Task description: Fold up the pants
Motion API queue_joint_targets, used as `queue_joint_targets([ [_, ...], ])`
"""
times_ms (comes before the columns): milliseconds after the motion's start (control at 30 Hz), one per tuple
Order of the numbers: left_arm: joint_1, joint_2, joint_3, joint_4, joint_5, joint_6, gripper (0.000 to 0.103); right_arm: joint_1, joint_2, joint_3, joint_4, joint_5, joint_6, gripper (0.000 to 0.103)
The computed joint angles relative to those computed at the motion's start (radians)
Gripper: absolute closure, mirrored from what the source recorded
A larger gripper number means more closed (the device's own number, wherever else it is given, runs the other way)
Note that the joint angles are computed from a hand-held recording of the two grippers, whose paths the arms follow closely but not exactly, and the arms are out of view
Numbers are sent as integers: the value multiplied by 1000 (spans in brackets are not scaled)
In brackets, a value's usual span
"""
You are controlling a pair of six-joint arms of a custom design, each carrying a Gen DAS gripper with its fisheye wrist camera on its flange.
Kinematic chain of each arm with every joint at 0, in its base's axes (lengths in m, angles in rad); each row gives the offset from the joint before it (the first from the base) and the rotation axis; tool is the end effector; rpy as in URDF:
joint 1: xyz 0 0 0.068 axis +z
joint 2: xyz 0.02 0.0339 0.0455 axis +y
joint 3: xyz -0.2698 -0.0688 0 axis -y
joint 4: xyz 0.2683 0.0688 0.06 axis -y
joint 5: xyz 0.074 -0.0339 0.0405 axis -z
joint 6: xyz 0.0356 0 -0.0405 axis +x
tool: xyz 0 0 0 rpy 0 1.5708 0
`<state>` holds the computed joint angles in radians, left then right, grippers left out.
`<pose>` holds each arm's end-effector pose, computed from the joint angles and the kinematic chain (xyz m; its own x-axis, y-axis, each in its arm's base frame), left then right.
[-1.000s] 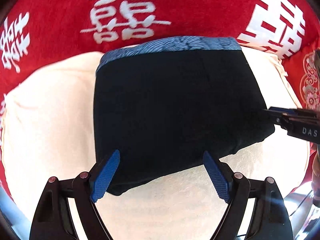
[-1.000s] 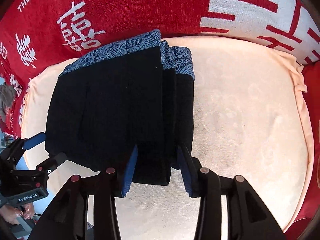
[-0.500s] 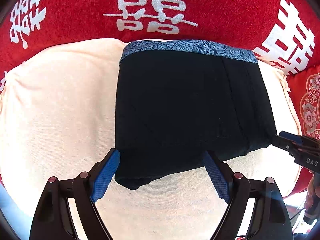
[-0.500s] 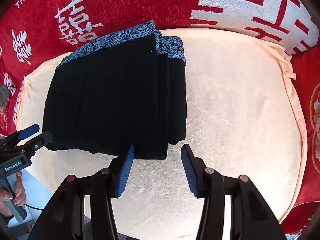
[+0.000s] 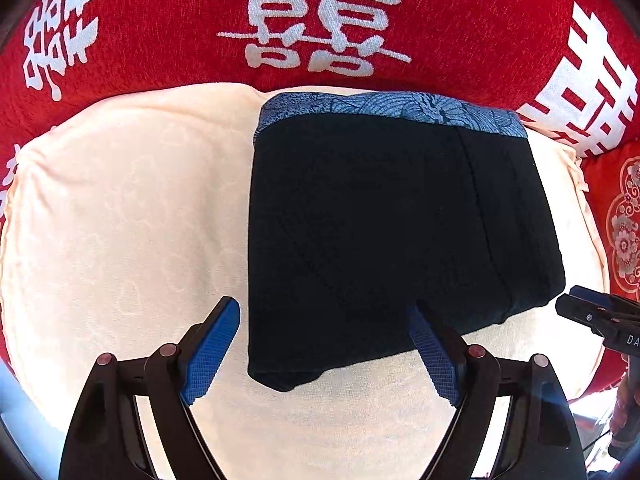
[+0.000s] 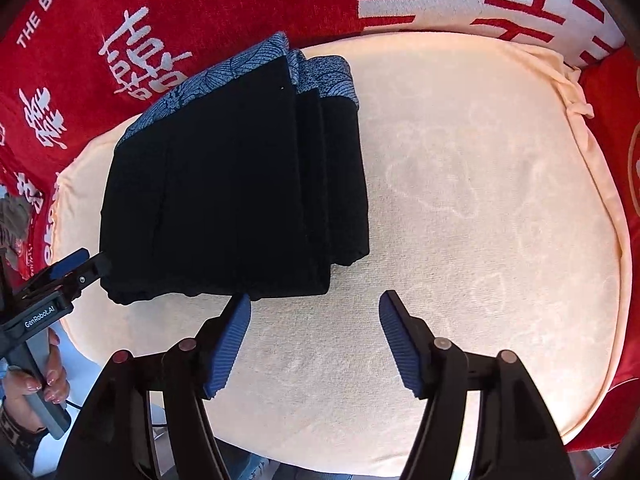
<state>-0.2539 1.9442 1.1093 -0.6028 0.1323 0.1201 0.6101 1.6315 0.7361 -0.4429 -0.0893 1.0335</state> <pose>0.3449 -0.0943 0.0978 -0.9206 0.3616 -0.1474 0.3790 0.9184 -0.1139 0.2245 0.1608 0.1044 -0.9129 0.4058 -0.0434 0.3845 0.8908 0.2424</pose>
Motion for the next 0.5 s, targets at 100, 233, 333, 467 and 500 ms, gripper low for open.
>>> queue_joint_targets([
  [100, 7, 16, 16, 3, -4, -3, 17, -17, -5, -10, 7, 3, -2, 30],
  [233, 23, 44, 58, -8, 28, 1, 17, -50, -7, -32, 47, -20, -12, 25],
  [333, 57, 87, 111, -43, 107, 10, 17, -85, -24, -67, 110, -48, -21, 22],
  [467, 93, 154, 189, -93, 161, 32, 17, -143, -39, -127, 220, -97, -30, 20],
  [500, 103, 174, 214, -108, 174, 42, 17, -157, -37, -139, 244, -113, -32, 20],
])
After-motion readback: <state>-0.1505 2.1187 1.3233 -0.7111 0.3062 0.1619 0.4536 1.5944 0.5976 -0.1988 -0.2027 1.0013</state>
